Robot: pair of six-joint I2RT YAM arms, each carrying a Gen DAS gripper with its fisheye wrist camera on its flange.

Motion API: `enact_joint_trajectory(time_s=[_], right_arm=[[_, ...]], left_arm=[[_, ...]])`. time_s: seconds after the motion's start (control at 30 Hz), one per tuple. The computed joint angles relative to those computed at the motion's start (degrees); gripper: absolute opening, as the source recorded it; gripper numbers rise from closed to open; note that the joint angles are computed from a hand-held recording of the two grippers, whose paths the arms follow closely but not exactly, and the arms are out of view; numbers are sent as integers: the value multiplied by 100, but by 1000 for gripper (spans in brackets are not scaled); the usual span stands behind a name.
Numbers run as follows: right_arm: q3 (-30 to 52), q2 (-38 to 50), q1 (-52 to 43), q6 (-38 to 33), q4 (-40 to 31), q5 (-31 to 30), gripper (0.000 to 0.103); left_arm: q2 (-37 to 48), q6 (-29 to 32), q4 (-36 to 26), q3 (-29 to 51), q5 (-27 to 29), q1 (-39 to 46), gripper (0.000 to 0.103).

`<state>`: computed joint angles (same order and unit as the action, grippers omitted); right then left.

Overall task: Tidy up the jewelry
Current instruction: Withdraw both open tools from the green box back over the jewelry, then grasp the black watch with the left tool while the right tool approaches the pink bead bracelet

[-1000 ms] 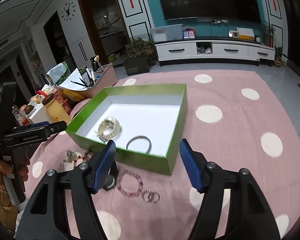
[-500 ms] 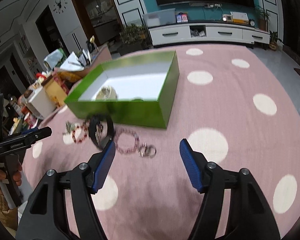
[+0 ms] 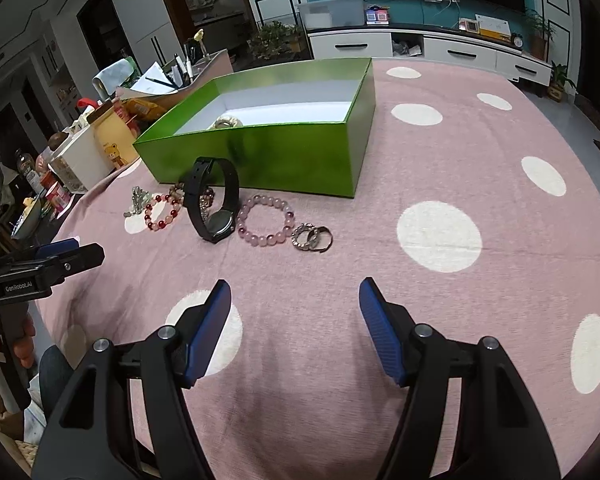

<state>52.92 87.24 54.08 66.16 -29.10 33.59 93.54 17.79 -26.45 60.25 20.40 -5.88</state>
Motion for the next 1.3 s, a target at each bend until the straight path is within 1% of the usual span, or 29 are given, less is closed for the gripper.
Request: enact_joint_trajectory(time_s=[0.17, 0.3, 0.43, 0.6, 0.7, 0.8, 0.97, 1.1, 1.2, 1.27, 1.3], right_arm=[[19, 107, -11, -139, 156, -67, 67], [1, 160, -27, -224, 286, -90, 66], [-21, 214, -49, -352, 426, -120, 58], [-37, 303, -107, -562, 658, -224, 51], [-35, 350, -158, -652, 762, -278, 50], [-70, 364, -203, -669, 880, -330, 49], [-104, 385, -272, -718, 985, -401, 49], [-176, 361, -324, -755, 1084, -448, 49], [-208, 381, -370, -796, 1168, -514, 49], [-213, 407, -404, -838, 1229, -571, 49], [-213, 425, -422, -862, 1265, -603, 49]], left_arm=[[47, 9, 9, -22, 40, -36, 100], [32, 35, 70, -70, 176, -98, 100], [-3, 42, 158, -108, 270, -225, 100], [-12, -6, 241, -78, 369, -504, 100], [57, -69, 278, 38, 362, -696, 99], [128, -161, 390, 134, 328, -914, 96], [448, -341, 523, 416, 158, -1294, 84], [733, -397, 604, 613, -35, -1539, 77], [911, -423, 679, 706, -184, -1665, 59], [1018, -417, 695, 769, -253, -1704, 35], [1070, -420, 703, 800, -252, -1710, 31]])
